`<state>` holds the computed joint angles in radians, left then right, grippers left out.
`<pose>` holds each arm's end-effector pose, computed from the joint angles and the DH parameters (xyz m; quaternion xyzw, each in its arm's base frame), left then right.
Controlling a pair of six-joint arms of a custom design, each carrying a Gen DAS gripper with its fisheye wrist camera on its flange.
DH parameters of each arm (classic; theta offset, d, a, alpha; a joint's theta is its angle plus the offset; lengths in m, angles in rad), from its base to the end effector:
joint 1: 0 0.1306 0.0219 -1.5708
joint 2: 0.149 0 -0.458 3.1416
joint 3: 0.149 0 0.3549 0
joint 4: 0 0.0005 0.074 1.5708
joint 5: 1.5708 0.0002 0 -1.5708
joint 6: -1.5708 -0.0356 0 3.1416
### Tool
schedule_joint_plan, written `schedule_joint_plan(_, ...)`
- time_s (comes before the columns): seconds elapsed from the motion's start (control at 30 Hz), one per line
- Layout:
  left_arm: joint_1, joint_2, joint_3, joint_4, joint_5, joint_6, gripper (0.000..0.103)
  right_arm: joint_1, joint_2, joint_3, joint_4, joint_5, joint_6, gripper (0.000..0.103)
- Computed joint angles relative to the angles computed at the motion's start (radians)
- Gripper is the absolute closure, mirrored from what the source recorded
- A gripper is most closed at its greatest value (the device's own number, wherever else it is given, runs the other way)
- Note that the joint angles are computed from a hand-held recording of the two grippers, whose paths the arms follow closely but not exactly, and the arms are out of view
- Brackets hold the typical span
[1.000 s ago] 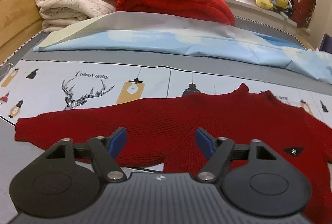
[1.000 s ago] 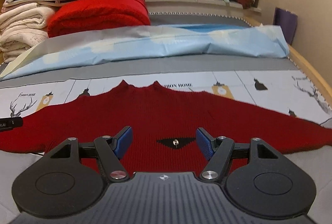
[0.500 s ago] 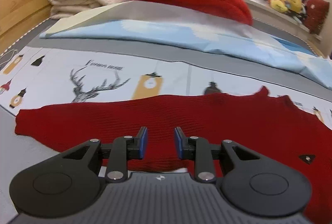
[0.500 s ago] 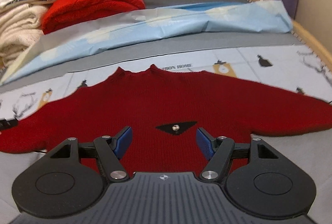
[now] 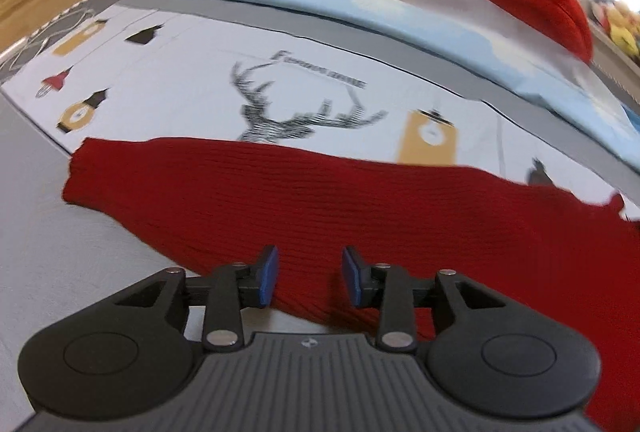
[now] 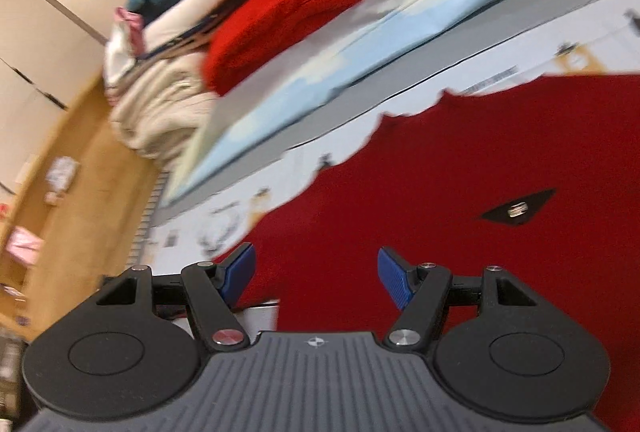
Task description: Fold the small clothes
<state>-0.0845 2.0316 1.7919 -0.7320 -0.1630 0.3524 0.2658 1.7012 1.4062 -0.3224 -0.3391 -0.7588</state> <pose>0.6883 -0.0530 0.3316 -0.1510 0.9406 0.0122 0.3040 0.5522 0.1621 0.4052 0.1386 0.8682 0.3524 0.3207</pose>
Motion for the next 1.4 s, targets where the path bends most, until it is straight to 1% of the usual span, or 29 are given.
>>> schedule_joint_plan(0.03,0.011,0.009,0.014,-0.020,-0.001,0.016,0.056,-0.001,0.006,0.001,0.025,-0.029,-0.016,0.033)
schedule_joint_plan(0.1,0.039,0.025,0.039,-0.050,0.029,0.063,0.056,0.003,0.018,0.008,0.058,-0.076,-0.024,0.033)
schedule_joint_plan(0.2,0.070,0.042,0.062,-0.081,0.055,0.103,0.056,0.010,0.036,0.026,0.081,-0.114,-0.016,0.033)
schedule_joint_plan(0.23,0.081,0.044,0.064,-0.083,0.065,0.113,0.056,0.012,0.044,0.033,0.083,-0.128,-0.016,0.033)
schedule_joint_plan(0.3,0.101,0.046,0.065,-0.083,0.085,0.131,0.056,0.020,0.055,0.053,0.056,-0.118,0.007,0.033)
schedule_joint_plan(0.37,0.123,0.045,0.060,-0.072,0.101,0.158,0.056,0.026,0.065,0.079,0.004,-0.073,0.039,0.033)
schedule_joint_plan(0.43,0.144,0.042,0.052,-0.055,0.131,0.197,0.056,0.033,0.072,0.099,-0.061,0.002,0.056,0.033)
schedule_joint_plan(0.5,0.162,0.035,0.039,-0.040,0.157,0.240,0.056,0.046,0.082,0.128,-0.158,0.129,0.096,0.034)
schedule_joint_plan(0.6,0.181,0.029,0.023,-0.037,0.166,0.305,0.056,0.074,0.114,0.201,-0.339,0.357,0.175,0.034)
schedule_joint_plan(0.63,0.184,0.026,0.018,-0.040,0.159,0.330,0.056,0.079,0.120,0.211,-0.369,0.404,0.186,0.034)
schedule_joint_plan(0.67,0.189,0.026,0.014,-0.043,0.158,0.354,0.056,0.080,0.124,0.218,-0.389,0.432,0.184,0.034)
schedule_joint_plan(0.73,0.197,0.027,0.007,-0.042,0.192,0.387,0.056,0.076,0.122,0.216,-0.399,0.438,0.155,0.035)
schedule_joint_plan(0.8,0.200,0.031,0.003,-0.034,0.221,0.403,0.056,0.072,0.120,0.211,-0.402,0.442,0.142,0.036)
schedule_joint_plan(0.9,0.197,0.032,-0.001,-0.020,0.215,0.398,0.056,0.078,0.122,0.213,-0.417,0.475,0.145,0.036)
schedule_joint_plan(1.0,0.192,0.033,-0.002,-0.021,0.201,0.411,0.056,0.070,0.121,0.205,-0.415,0.476,0.142,0.036)
schedule_joint_plan(1.13,0.182,0.038,0.008,-0.031,0.171,0.403,0.058,0.065,0.124,0.206,-0.419,0.480,0.140,0.036)
schedule_joint_plan(1.2,0.178,0.042,0.013,-0.037,0.154,0.405,0.068,0.064,0.121,0.203,-0.418,0.484,0.140,0.036)
schedule_joint_plan(1.27,0.176,0.043,0.014,-0.036,0.143,0.405,0.083,0.064,0.119,0.202,-0.418,0.490,0.146,0.036)
schedule_joint_plan(1.3,0.174,0.040,0.009,-0.025,0.136,0.402,0.088,0.064,0.118,0.201,-0.420,0.496,0.152,0.036)
schedule_joint_plan(1.33,0.169,0.037,0.004,-0.013,0.120,0.390,0.092,0.065,0.120,0.203,-0.423,0.503,0.157,0.036)
schedule_joint_plan(1.4,0.154,0.023,-0.009,0.028,0.077,0.345,0.093,0.066,0.120,0.203,-0.426,0.517,0.171,0.036)
